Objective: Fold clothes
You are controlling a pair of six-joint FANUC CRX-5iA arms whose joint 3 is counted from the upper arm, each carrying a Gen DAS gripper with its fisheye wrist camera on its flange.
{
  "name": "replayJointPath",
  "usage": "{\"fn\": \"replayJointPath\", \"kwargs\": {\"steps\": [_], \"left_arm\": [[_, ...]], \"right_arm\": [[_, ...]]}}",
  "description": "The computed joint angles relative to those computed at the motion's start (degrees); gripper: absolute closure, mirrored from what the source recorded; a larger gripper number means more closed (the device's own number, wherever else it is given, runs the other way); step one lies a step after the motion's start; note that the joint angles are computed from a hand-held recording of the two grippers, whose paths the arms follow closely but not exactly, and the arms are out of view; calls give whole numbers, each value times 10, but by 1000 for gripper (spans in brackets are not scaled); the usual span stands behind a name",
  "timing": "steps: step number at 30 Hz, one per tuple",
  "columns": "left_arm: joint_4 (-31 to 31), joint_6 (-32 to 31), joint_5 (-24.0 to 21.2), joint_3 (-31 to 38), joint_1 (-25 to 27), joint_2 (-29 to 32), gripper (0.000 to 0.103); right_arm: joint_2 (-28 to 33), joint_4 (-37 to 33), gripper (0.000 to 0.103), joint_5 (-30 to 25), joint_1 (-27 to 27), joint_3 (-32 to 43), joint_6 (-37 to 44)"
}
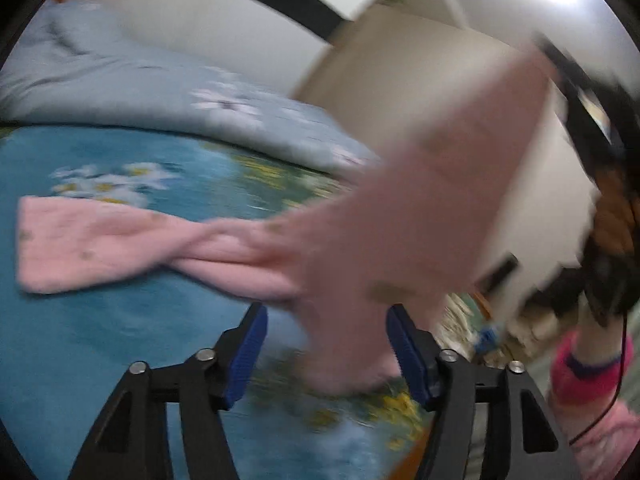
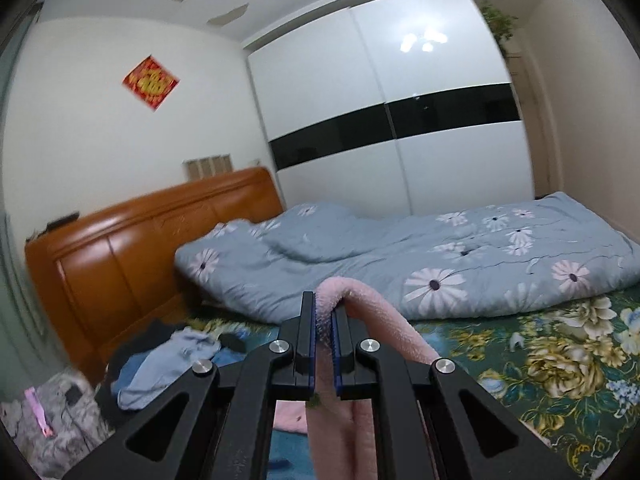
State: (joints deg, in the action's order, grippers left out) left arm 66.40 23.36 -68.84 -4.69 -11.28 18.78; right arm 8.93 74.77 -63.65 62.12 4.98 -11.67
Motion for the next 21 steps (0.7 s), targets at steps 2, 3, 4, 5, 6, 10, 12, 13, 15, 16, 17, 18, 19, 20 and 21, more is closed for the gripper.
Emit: {"fn": "replayJointPath", "kwargs": {"steps": [2, 3, 4, 5, 6, 10, 12, 13, 15, 16, 17, 18, 19, 20, 21], "left_arm": [[-4, -32, 32, -26, -15, -23, 31], [-15, -35, 51, -31, -21, -30, 31], [-26, -37, 69, -36, -27, -37, 31], [-36, -39, 89, -41, -33, -44, 31], [-38, -42, 111, -50, -37, -51, 38], [-52, -36, 169, -72, -30, -72, 92], [-23, -49, 225, -102, -19, -93, 93], [-16, -43, 239, -104, -12, -97, 94], [9, -32, 266, -111, 9, -106, 94], [24, -30, 281, -115, 19, -110, 94], [39, -28, 296, -117, 28, -114, 94], [55, -28, 314, -120, 37, -118, 94], [79, -45, 343, -129, 42, -127, 94], [95, -55, 362, -133, 50, -132, 94], [111, -64, 379, -135, 58, -135, 94]], "right_arm": [[12, -15, 97, -1, 6, 18, 15], [16, -23, 96, -3, 10, 25, 19], [20, -31, 96, -5, 13, 31, 25], [24, -40, 96, -8, 17, 37, 32], [28, -46, 96, -14, 20, 43, 39], [35, -67, 96, -26, 32, 58, 58], [37, -74, 96, -26, 35, 62, 62], [37, -76, 96, -22, 36, 62, 63], [34, -82, 96, 5, 33, 55, 60], [32, -85, 96, 19, 31, 51, 58], [31, -88, 96, 33, 29, 48, 56], [30, -92, 96, 50, 27, 44, 54], [31, -97, 96, 75, 23, 39, 52], [33, -102, 95, 101, 19, 34, 49], [36, -108, 94, 126, 16, 30, 48]]}}
